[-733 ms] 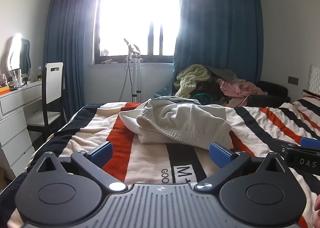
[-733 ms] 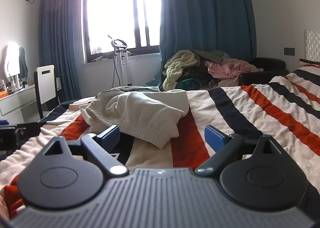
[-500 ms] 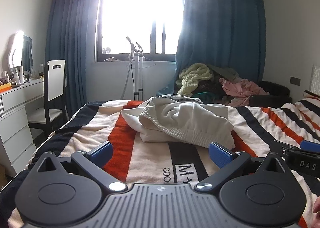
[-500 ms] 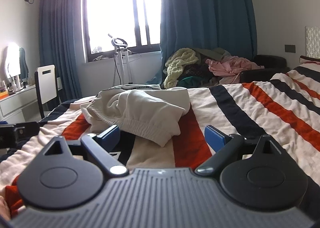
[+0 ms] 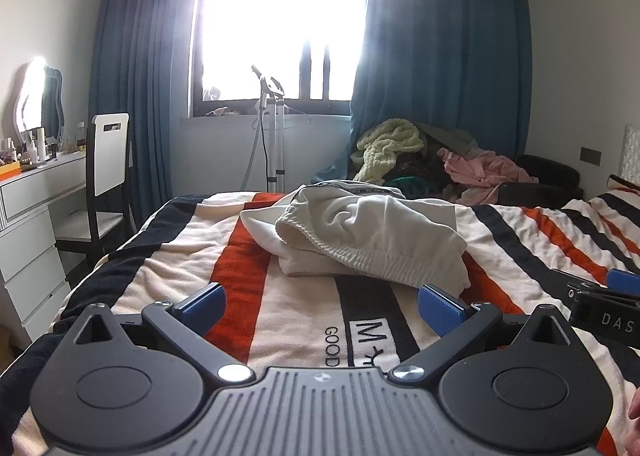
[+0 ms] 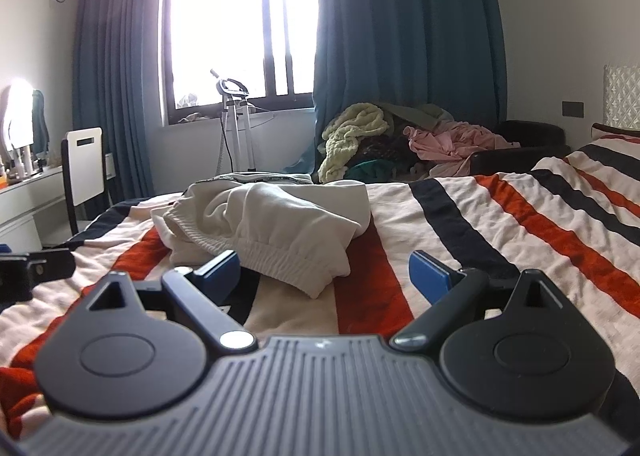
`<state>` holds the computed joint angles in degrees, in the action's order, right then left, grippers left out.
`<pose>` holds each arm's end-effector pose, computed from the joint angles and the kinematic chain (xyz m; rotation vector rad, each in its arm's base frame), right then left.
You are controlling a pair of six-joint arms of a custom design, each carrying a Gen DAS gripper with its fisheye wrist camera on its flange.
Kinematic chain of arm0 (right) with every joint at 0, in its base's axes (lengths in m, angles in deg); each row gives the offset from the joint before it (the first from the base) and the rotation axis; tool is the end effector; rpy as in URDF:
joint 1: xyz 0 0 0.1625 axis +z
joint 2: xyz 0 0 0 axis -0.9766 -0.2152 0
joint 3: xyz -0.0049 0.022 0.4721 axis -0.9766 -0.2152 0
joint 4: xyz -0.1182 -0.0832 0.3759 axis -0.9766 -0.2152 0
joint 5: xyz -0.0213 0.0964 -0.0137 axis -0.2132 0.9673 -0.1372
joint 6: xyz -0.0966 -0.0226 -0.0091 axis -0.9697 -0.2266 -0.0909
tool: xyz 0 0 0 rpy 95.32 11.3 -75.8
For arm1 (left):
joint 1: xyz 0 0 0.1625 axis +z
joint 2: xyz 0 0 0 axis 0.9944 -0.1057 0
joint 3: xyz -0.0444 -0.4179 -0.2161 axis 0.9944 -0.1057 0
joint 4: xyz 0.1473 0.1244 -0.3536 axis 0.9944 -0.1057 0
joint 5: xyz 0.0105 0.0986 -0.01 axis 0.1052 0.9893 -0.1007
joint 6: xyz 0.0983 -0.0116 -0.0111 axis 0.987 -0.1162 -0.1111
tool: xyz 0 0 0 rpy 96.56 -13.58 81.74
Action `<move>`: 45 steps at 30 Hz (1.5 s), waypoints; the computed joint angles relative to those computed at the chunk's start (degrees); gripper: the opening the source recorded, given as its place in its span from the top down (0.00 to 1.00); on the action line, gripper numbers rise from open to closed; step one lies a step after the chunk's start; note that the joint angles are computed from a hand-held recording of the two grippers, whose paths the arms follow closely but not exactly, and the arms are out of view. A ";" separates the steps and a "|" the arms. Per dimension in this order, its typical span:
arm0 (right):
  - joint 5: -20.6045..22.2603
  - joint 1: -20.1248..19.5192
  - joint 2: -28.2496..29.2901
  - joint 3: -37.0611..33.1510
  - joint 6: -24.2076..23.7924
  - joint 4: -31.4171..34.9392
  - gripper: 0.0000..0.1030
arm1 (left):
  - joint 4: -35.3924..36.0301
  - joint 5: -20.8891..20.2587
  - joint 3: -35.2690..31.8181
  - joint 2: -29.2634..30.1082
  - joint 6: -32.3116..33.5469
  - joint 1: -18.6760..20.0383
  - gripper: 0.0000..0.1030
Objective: Fold clothes
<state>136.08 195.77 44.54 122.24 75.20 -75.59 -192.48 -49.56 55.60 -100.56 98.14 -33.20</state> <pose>0.3183 -0.4491 0.0197 0.4653 -1.9346 1.5794 -0.0889 -0.4343 0.3249 0.6858 2.0480 -1.3694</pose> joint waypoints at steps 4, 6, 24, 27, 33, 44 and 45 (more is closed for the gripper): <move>-0.18 0.01 -0.13 0.05 0.09 0.23 0.10 | -0.21 0.05 0.03 0.04 0.13 -0.01 0.00; -0.17 -0.03 -0.09 -0.03 -0.09 0.26 0.10 | -0.13 -0.01 -0.10 0.05 0.09 0.11 0.00; -0.55 6.09 -0.34 -8.50 2.11 2.64 0.10 | -6.87 -0.27 -0.60 1.11 2.72 0.89 0.00; -2.73 7.16 -0.94 -8.70 -1.91 -0.78 0.10 | -12.80 0.57 -1.10 2.13 7.00 0.65 0.00; -7.60 3.11 -6.41 -4.86 -0.39 0.24 0.10 | -11.43 -0.32 -5.65 2.69 10.61 2.02 0.00; -7.04 -8.52 -1.41 -8.85 14.88 13.88 0.10 | -3.04 -7.28 -31.44 21.62 31.53 14.36 0.00; -6.84 -8.83 -0.20 -10.00 13.58 14.16 0.10 | -3.77 -7.73 -34.50 23.99 34.61 15.49 0.00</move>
<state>129.23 186.94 44.34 112.24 88.78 -61.43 -196.25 -57.29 21.10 -76.57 132.74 -17.70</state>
